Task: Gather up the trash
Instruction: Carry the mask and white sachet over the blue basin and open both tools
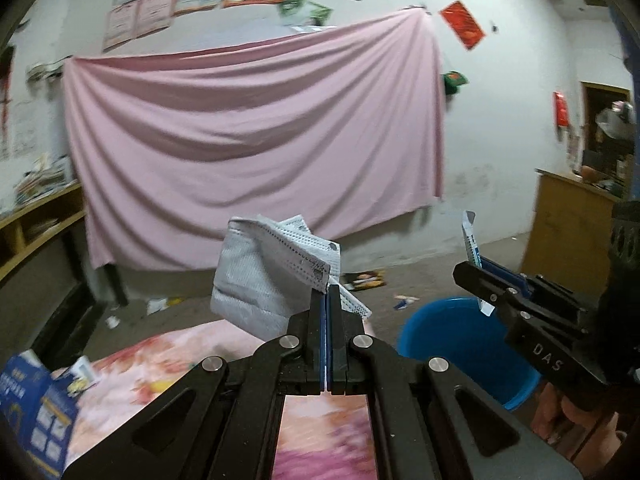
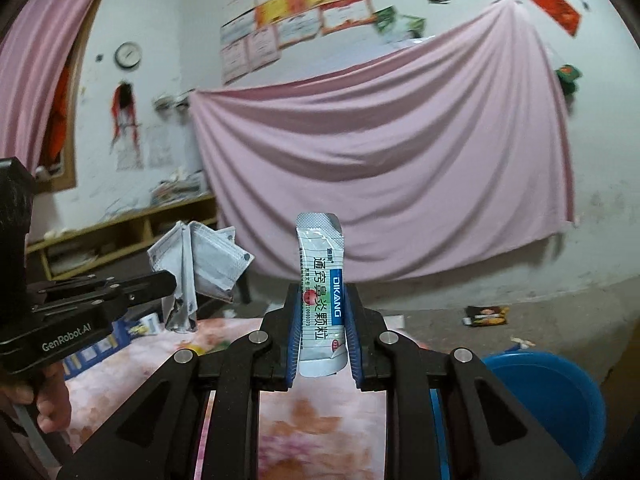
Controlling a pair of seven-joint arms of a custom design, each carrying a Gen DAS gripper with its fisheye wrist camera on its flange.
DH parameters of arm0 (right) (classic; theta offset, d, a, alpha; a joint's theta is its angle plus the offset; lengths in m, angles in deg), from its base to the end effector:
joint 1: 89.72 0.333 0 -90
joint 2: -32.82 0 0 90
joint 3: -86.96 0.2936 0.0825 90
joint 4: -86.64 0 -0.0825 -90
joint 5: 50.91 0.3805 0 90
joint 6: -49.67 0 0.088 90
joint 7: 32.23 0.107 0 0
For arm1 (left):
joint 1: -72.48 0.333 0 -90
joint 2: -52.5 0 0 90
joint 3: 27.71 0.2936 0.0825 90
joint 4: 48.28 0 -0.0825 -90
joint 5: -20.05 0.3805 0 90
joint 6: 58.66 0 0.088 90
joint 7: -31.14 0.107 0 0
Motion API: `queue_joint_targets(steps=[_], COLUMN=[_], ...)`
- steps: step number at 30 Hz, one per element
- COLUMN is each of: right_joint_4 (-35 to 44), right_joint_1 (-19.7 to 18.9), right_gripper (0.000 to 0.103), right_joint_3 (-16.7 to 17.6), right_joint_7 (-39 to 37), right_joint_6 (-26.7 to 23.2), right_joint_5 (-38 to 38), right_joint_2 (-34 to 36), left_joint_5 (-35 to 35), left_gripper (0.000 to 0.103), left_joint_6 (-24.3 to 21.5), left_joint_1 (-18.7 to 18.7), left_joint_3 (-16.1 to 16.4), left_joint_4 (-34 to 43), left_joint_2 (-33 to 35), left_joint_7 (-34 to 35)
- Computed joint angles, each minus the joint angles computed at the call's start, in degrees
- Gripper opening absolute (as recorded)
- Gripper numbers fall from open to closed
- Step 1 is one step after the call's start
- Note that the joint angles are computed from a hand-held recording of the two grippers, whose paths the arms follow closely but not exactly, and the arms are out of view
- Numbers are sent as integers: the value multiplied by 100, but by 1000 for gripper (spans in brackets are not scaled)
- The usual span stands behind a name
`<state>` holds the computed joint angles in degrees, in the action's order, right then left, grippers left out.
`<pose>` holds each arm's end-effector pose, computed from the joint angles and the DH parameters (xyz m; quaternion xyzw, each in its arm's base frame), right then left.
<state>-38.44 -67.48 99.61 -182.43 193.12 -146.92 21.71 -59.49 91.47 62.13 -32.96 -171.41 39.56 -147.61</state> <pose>0.4301 0.3143 0.4980 -0.4961 0.6146 -0.4164 0.4503 0.5158 -0.1236 0.5404 -0.3000 0.7794 -0.5105 0.2048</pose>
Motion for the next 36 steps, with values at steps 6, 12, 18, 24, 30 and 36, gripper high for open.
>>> queue_joint_targets(steps=[6,12,18,24,30,36], right_joint_4=[-905,-1568,-2050,-2185,-2224,-2204], right_joint_1=[-81,-243,-395,-596,-712,-820], right_gripper=[19,20,20,20,29,31], right_joint_3=[99,173,17,-64,-29,58], right_joint_7=[253,203,-200,-664,-950,-1021], right_joint_6=[-554,-788,-515,-132,21,61], right_joint_5=[454,1264,2251,2966,3426,3580], right_joint_2=[-892,-1571,-1948,-1944,-1949,-1975], left_joint_5=[180,768,1288,1741,2645,2442], left_gripper=[0,0,0,0,3,27], left_joint_6=[-108,-320,-746,-1039,-775,-697], left_joint_1=[-304,-522,-571,-532,-528,-519], left_joint_3=[-248,-466,-548,-622,-785,-765], left_joint_4=[-43,33,262,526,677,570], left_joint_2=[6,217,520,777,1035,997], left_joint_7=[-200,-934,-1631,-2190,-3044,-2994])
